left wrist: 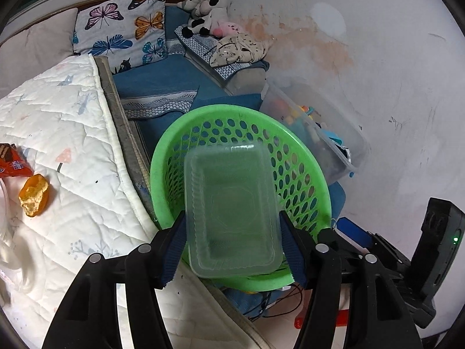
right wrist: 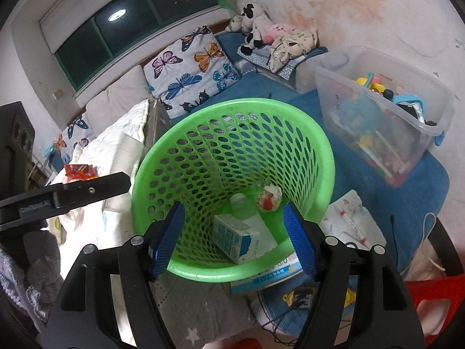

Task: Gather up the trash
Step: 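Move both open tools back toward the trash on the bed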

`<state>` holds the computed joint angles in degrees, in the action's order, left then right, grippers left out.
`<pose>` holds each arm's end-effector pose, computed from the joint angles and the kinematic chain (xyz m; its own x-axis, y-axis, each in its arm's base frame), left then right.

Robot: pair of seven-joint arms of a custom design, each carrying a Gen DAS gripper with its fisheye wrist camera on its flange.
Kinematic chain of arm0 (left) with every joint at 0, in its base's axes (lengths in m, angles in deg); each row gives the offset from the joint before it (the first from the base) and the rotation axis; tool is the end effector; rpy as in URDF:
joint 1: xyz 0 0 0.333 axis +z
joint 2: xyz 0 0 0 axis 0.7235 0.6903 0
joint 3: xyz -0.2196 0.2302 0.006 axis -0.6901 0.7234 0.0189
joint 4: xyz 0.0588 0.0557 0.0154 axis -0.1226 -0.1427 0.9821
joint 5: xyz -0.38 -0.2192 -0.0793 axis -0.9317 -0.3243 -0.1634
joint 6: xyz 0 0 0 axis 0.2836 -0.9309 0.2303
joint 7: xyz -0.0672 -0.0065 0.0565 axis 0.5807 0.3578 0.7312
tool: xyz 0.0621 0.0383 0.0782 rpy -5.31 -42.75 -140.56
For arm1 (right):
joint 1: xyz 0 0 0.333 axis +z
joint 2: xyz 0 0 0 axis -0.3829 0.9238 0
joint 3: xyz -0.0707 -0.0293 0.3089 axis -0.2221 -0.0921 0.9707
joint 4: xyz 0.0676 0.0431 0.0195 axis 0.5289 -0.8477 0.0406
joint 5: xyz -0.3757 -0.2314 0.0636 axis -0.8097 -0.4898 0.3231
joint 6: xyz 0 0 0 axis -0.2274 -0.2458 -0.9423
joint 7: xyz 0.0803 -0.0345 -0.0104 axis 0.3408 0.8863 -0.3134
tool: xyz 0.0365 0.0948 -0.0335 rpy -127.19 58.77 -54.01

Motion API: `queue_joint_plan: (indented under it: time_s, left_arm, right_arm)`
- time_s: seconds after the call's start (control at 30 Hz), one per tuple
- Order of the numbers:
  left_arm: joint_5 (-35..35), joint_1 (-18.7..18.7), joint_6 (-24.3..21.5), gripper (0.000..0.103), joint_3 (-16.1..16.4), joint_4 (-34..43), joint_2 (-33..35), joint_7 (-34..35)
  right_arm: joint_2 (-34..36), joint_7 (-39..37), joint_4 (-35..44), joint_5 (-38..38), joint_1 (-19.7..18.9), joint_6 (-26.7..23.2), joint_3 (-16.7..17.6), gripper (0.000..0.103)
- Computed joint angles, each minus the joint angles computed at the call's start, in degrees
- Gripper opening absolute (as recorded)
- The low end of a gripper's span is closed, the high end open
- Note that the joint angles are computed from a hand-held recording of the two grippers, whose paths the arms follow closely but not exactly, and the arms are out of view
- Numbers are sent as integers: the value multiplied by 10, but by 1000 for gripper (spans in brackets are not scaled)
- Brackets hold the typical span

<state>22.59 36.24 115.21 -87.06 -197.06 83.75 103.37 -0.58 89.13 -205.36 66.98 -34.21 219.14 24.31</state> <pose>0.5582 -0.1555 0.4067 -0.3836 -0.8672 0.3174 -0.8135 0.1547 -0.5606 0.4621 0.2254 0.3880 -0.0447 -0.9441 -0.3266 -0.7016 0.2624 -0.6626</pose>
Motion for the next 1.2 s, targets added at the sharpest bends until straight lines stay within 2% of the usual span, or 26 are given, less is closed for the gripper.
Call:
queue_joint_plan:
  time_s: [0.1, 0.33, 0.47, 0.63, 0.73, 0.8, 0.93, 1.0, 1.1, 1.2]
  left_arm:
    - [-8, 0, 3, 67, 1, -3, -1, 10]
    - [-43, 0, 9, 67, 14, -32, -33, 46]
    - [-42, 0, 35, 67, 28, -67, -67, 50]
    - [-13, 6, 66, 67, 49, -105, -99, 19]
    - [22, 15, 105, 67, 56, -132, -119, -13]
    - [38, 13, 128, 67, 69, -147, -129, -25]
    - [106, 43, 195, 67, 69, -180, -146, -83]
    - [141, 71, 222, 67, 62, -195, -155, -117]
    - [177, 105, 243, 67, 60, -202, -156, -156]
    - [212, 144, 253, 72, 47, -206, -154, -197]
  right_arm:
    - [-2, 3, -1, 2, 2, 0, 0, 70]
    - [-9, -11, -6, 19, 27, 9, -13, 70]
    - [-8, -27, 1, 29, 31, 11, -4, 71]
    - [6, -41, 17, 37, 34, 17, 10, 72]
    - [17, -51, 30, 45, 39, 18, 14, 72]
    - [23, -53, 40, 43, 29, 16, 30, 72]
    - [39, -47, 60, 24, 10, 13, 60, 73]
    - [48, -38, 73, 7, 0, 9, 74, 73]
    - [65, -20, 94, -27, -12, 4, 91, 73]
    - [84, 13, 117, -76, -43, -1, 125, 73]
